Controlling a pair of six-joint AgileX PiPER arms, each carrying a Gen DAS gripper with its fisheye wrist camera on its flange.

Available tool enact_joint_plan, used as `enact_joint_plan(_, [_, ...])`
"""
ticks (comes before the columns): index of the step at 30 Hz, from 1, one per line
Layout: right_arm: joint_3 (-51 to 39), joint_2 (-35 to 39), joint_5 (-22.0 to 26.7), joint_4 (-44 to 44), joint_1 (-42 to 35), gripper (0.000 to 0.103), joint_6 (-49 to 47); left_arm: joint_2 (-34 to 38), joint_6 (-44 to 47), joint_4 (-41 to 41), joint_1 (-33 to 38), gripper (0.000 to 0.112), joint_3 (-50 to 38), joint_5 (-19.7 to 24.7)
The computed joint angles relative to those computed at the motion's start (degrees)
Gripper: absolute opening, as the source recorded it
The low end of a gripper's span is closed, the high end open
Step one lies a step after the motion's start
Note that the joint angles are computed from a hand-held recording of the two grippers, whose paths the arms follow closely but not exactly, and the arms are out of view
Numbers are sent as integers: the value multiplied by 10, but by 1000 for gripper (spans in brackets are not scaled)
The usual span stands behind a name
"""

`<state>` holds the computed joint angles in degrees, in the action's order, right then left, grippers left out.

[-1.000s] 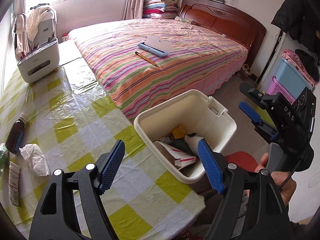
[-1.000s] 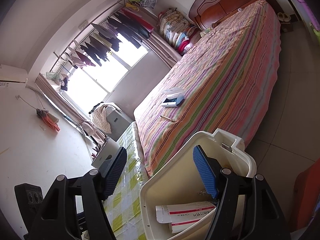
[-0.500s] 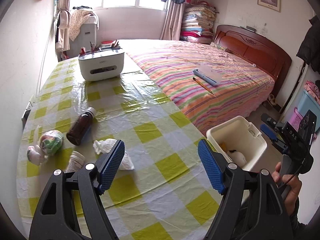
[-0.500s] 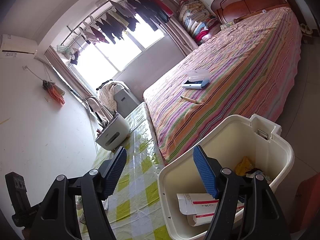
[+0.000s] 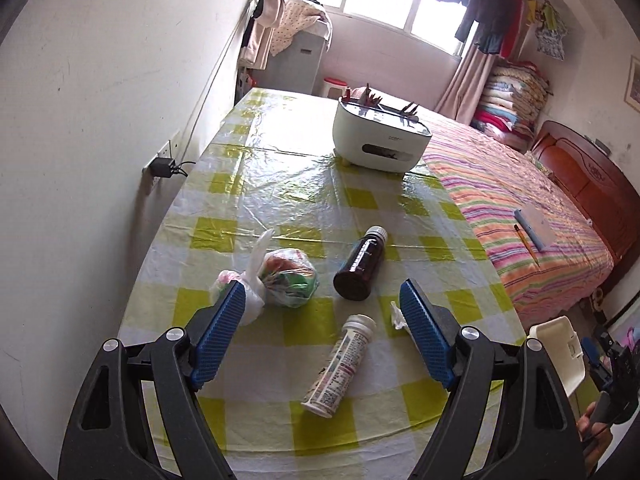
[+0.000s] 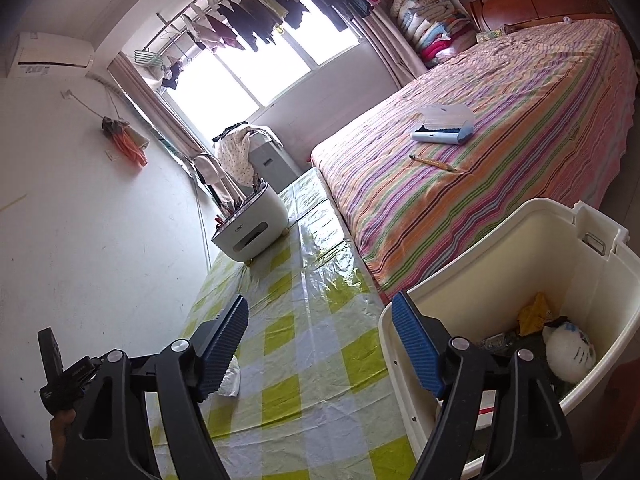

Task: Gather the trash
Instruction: 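Swing both tools back toward the items on the table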

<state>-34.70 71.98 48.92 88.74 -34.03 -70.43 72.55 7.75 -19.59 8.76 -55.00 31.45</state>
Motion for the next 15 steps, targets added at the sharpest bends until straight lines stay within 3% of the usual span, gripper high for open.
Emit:
enact_joint_plan(6, [-5,-12,-50,-7,77,72,18,43,72,-74,75,79,-18,29])
enact_joint_plan(15, [-10,-19,-125,-21,180,73,46,89,87,-89,103,81,-35,38])
